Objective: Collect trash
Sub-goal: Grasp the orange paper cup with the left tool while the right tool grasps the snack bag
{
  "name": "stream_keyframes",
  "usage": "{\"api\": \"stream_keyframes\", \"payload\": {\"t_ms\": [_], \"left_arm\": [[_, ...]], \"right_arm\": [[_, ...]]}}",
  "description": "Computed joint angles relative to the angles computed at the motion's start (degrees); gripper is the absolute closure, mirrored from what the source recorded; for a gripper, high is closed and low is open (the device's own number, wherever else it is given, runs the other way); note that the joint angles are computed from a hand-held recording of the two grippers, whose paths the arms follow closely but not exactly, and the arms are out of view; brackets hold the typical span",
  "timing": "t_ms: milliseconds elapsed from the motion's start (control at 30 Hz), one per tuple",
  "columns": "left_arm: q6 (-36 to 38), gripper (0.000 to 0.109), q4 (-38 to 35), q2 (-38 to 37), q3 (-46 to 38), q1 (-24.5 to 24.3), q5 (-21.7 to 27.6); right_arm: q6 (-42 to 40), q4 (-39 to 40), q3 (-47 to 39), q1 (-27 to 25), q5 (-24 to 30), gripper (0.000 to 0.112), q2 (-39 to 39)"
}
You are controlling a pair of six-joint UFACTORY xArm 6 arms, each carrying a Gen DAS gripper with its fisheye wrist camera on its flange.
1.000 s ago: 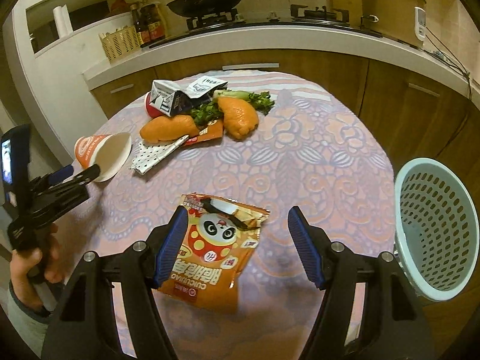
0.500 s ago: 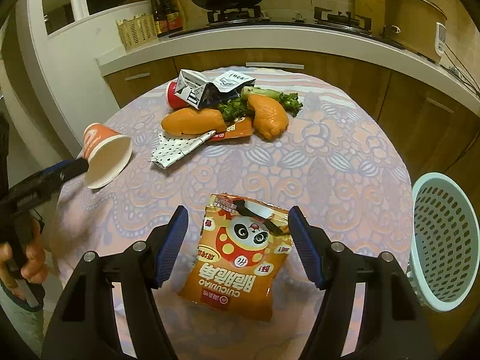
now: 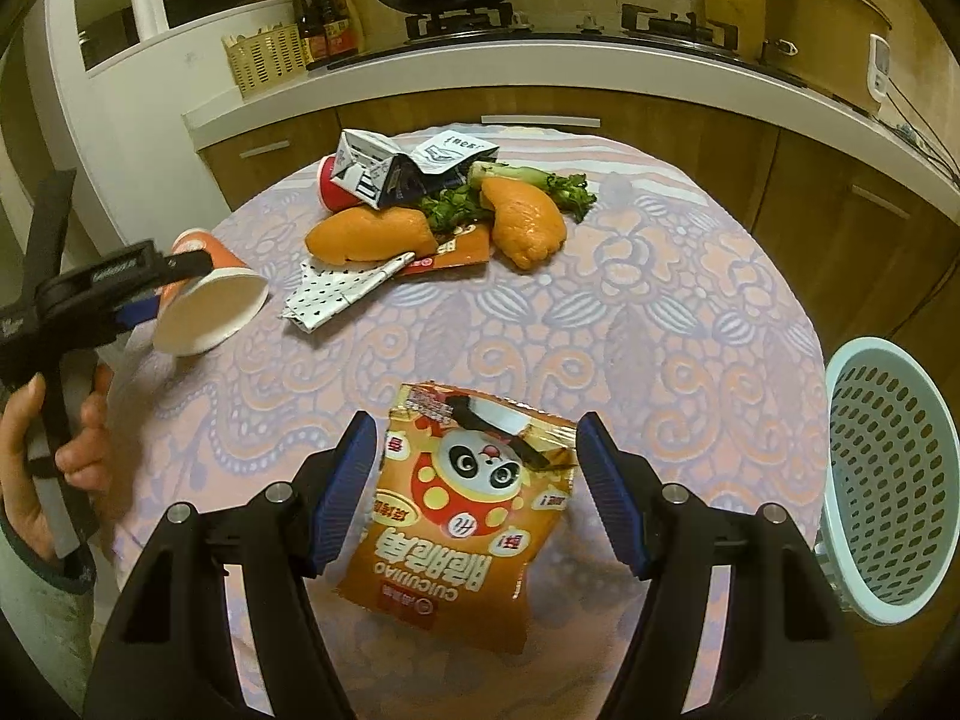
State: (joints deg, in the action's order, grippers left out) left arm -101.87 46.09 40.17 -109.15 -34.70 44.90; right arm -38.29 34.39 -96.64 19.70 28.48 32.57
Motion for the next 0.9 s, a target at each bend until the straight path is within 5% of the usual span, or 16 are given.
{"api": "stream_keyframes", "payload": {"t_ms": [233,500,900], "left_arm": [[5.39,0.044,-3.44,6.81,-10.09,0.46,1.09],[7.39,0.059,0.60,11.29,-17.62,-0.91,4.52],[1.87,0.060,9.15,4.31,-8.92,-3.57,-0.48]], "right_arm": [[-0.51,1.54,0.45,-1.10,-0.83,0.047,-0.20],[-6.54,8.67,7.10,-1.85,-3.10,0.047,-4.12],[1.12,1.04,5.76,0.62,0.90,0.032,-1.60]]}}
